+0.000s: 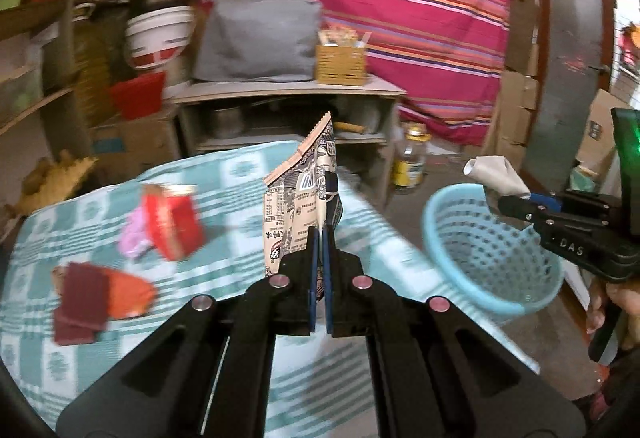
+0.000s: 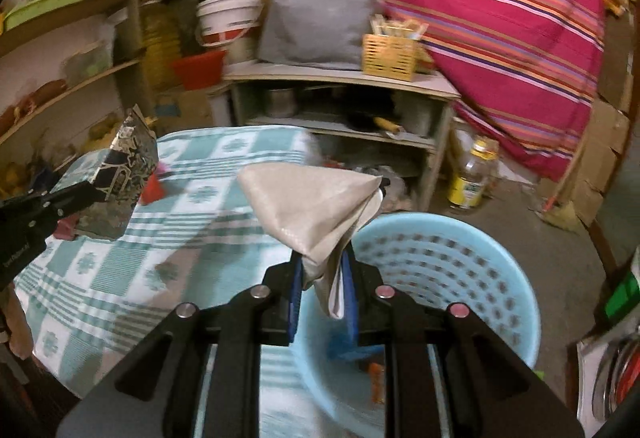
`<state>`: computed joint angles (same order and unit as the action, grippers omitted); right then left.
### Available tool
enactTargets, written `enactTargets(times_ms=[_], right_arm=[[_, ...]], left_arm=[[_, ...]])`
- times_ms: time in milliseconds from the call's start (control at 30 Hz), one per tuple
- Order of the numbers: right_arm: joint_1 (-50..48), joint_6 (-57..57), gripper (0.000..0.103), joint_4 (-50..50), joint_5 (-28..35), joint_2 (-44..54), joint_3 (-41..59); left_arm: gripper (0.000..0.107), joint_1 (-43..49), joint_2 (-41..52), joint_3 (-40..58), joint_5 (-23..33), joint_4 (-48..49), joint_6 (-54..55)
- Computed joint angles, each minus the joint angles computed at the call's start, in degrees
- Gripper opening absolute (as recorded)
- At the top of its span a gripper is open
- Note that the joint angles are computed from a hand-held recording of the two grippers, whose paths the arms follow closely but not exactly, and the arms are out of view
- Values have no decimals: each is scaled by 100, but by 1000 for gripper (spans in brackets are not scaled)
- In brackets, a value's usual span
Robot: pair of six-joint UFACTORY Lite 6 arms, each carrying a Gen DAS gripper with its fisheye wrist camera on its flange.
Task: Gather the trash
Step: 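Carry the printed bag and beige cloth over the blue basket, then open both grippers over the basket and move back to the table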
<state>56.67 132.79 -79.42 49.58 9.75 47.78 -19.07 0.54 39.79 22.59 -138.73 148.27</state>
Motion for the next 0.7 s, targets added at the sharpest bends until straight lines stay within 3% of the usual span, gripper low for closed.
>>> enactTargets(times_ms=[400, 700], right_arm=[[-318, 966, 18, 117, 48, -2293, -2754], [-609, 1274, 18, -113, -92, -2485, -3168]], left_arm=[[1, -2439, 1586, 1197, -40, -2449, 1465], [3, -3047, 2721, 2150, -99, -3657, 2463]])
